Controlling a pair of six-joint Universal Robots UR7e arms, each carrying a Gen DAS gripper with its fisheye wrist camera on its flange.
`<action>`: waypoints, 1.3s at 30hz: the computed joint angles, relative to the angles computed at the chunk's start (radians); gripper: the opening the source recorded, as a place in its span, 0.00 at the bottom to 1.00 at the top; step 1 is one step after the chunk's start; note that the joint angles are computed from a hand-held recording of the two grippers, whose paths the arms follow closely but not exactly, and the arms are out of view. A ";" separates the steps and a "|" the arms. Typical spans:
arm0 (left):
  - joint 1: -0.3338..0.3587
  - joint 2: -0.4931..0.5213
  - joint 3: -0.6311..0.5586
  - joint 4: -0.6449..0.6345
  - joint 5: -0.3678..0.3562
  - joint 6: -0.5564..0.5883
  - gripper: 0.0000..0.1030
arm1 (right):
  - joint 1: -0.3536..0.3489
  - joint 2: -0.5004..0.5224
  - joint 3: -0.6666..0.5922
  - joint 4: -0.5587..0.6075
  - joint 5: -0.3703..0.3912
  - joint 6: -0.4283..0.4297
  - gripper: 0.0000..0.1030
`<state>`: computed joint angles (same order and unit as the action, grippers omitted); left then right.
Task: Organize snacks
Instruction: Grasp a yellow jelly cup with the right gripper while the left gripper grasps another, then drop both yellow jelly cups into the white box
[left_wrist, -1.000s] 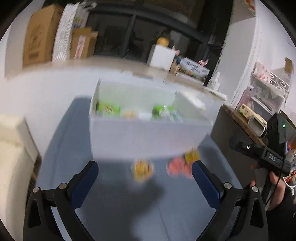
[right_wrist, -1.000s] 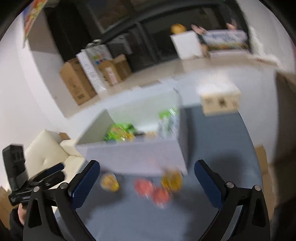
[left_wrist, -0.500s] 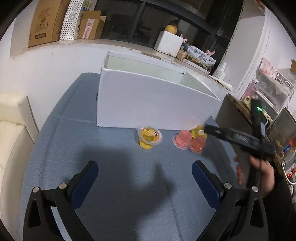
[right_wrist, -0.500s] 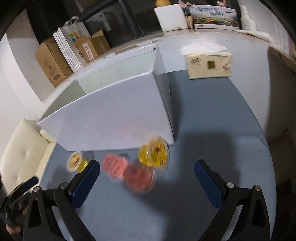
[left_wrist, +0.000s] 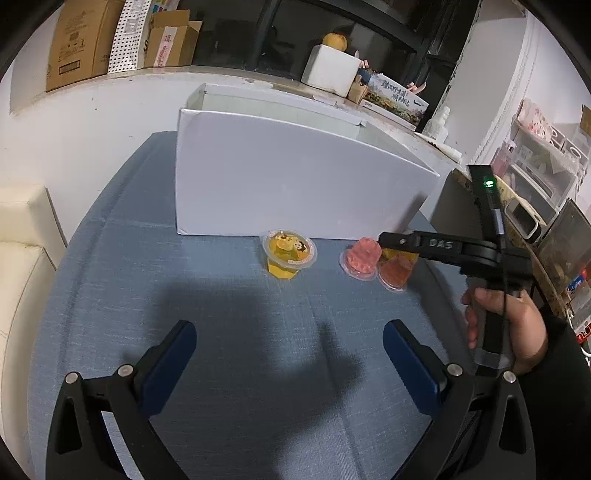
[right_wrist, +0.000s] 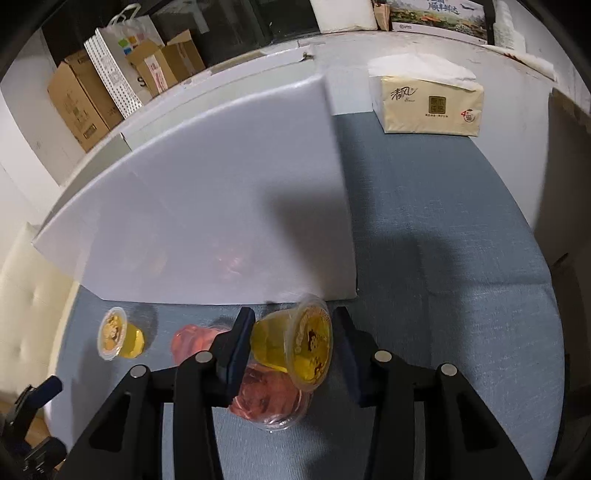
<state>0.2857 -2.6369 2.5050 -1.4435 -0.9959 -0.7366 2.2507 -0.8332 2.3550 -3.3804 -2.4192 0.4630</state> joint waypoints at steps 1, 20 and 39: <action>0.016 0.015 0.006 -0.029 -0.003 0.024 1.00 | 0.011 -0.005 0.013 -0.022 0.001 0.002 0.46; 0.340 0.536 0.071 -0.698 0.011 0.391 0.46 | 0.182 -0.029 0.176 -0.307 -0.016 0.042 0.31; 0.205 0.485 -0.119 -0.753 0.077 0.491 0.47 | 0.222 -0.073 -0.047 -0.217 0.020 -0.184 0.31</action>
